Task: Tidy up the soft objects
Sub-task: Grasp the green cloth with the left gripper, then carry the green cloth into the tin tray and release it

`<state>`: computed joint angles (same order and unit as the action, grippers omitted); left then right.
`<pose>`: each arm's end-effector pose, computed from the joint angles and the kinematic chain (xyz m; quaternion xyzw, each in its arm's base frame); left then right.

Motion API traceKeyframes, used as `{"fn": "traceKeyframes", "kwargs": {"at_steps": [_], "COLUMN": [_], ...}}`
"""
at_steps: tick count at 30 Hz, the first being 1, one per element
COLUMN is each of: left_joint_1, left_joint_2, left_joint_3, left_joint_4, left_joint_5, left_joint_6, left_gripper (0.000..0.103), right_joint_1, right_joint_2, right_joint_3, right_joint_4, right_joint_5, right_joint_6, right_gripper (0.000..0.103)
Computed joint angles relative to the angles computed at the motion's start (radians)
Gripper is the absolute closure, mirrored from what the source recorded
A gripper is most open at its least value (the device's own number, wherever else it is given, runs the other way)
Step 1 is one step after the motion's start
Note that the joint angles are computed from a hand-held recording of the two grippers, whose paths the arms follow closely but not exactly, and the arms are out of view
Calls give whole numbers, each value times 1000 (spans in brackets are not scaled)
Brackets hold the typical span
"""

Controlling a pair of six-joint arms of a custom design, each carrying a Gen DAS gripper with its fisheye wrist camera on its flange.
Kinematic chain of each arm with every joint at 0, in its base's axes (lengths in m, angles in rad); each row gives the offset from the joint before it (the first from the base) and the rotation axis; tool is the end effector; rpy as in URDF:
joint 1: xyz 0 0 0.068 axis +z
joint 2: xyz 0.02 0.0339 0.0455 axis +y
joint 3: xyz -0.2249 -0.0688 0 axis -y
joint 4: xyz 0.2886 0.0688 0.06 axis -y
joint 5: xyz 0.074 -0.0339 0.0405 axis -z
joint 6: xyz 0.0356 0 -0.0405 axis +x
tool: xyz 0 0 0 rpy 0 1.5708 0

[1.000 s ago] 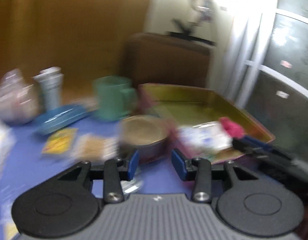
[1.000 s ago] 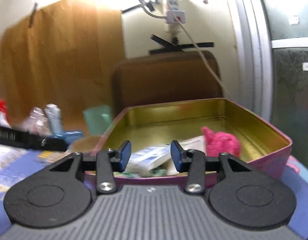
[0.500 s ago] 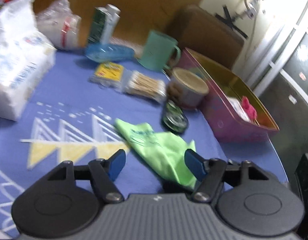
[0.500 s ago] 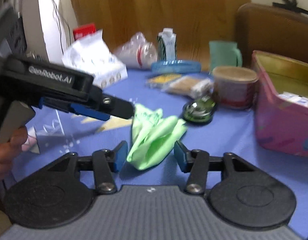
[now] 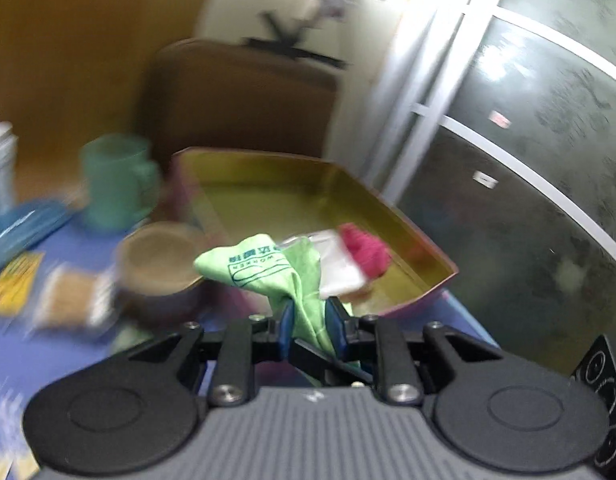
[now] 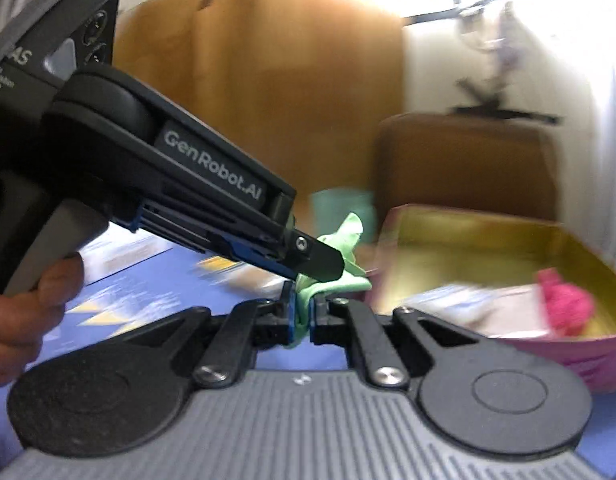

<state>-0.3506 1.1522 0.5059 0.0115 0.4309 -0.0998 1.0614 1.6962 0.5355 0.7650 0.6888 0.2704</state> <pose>0.2586 -0.1104 0.1300 0.2047 0.8529 -0.2844 0.3869 0.1718 0.2612 0.0568 -0.1291 0.7951 0.1014 0.5839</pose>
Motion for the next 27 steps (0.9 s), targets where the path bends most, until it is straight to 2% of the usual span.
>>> {"fn": "traceKeyframes", "kwargs": {"at_steps": [3, 6, 7, 8, 9, 10, 11, 13, 16, 18, 20, 23, 27], "left_joint_1": [-97, -158, -171, -173, -163, -141, -114, -30, 135, 275, 415, 603, 762], "left_joint_2": [198, 326, 350, 355, 341, 302, 254, 106, -79, -130, -118, -63, -3], "left_joint_3": [129, 215, 230, 232, 217, 180, 136, -2, -159, -218, -245, -267, -284], "left_joint_4": [81, 132, 140, 138, 137, 138, 142, 164, 114, 68, 54, 89, 178], "left_joint_5": [-70, -185, -233, -262, -263, -238, -210, -175, -171, -145, -118, -52, 57], "left_joint_6": [-27, -25, -25, -27, -35, -42, -42, -20, 27, 63, 113, 185, 246], "left_gripper": [83, 64, 63, 63, 63, 63, 63, 59, 59, 59, 60, 60, 60], "right_joint_1": [-95, -190, -225, -257, -281, -304, -314, -317, -283, -256, -193, -150, -177], "right_joint_2": [-107, -139, -130, -101, -61, -31, -11, -16, -68, -108, -132, -62, 161], "right_joint_3": [-95, -120, -113, -89, -59, -27, -15, -47, -108, -137, -145, -19, 302], "right_joint_4": [-9, -47, -61, -77, -89, -130, -141, -78, -12, 27, 55, 24, -135], "right_joint_5": [-23, -44, -49, -36, -17, 3, 37, 57, 130, 125, 91, -85, -365], "right_joint_6": [27, 49, 62, 69, 60, 53, 56, 59, 114, 137, 134, 78, 48], "right_gripper": [94, 93, 90, 84, 71, 40, 33, 34, 34, 38, 45, 55, 57]}}
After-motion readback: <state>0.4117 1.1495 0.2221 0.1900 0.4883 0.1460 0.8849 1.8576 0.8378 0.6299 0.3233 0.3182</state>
